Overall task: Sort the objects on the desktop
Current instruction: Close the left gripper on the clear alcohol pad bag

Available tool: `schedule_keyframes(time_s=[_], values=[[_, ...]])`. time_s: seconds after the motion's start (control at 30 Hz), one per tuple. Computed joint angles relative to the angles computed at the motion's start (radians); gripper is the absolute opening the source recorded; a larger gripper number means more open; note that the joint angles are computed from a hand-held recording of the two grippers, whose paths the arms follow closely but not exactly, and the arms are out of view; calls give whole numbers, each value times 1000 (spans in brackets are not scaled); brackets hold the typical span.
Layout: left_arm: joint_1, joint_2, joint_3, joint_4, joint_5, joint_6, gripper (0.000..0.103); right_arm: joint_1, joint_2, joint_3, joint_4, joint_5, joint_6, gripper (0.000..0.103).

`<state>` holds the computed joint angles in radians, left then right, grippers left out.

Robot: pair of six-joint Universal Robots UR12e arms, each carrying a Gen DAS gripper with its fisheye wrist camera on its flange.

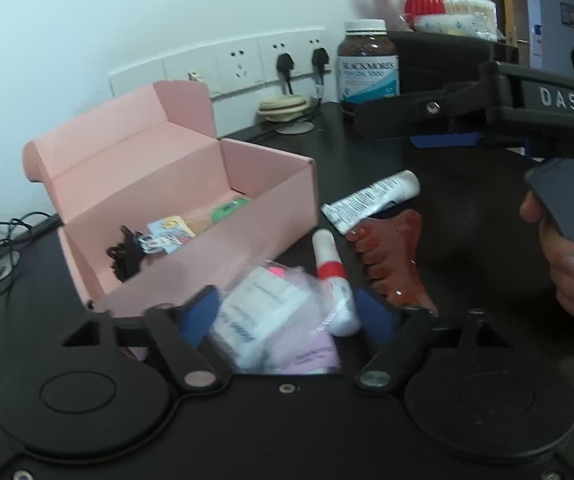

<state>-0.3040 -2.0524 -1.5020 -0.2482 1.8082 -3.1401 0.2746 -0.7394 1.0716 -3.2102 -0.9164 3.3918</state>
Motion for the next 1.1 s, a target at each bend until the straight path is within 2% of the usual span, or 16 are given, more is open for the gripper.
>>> schedule_keyframes(time_s=[0.13, 0.2, 0.27, 0.47, 0.63, 0.77, 0.9, 1.0, 1.03, 1.1], values=[[-2, 4, -14, 26, 0, 20, 60, -1, -1, 0, 6, 7, 0, 102], [2, 11, -23, 41, -23, 15, 53, -2, -1, 0, 7, 11, 0, 102], [6, 17, -30, 50, -45, 13, 43, -3, -1, 0, 9, 13, 0, 102], [0, 20, -40, 81, -39, 45, 24, -5, -1, -2, 11, 20, 8, 102], [-9, 24, -62, 139, -13, 73, 23, -6, -2, 0, 9, 18, 15, 102], [-11, 32, -82, 168, -14, 104, 15, -7, -2, 0, 9, 18, 22, 102], [-15, 32, -88, 173, 3, 127, 14, -7, -3, 1, 12, 18, 23, 102], [-15, 30, -87, 167, 21, 98, 18, -7, -3, 1, 13, 19, 21, 102], [-15, 30, -86, 170, 31, 87, 23, -7, -4, 1, 14, 20, 20, 102], [-15, 29, -86, 175, 51, 66, 41, -7, -4, 1, 14, 20, 19, 102]])
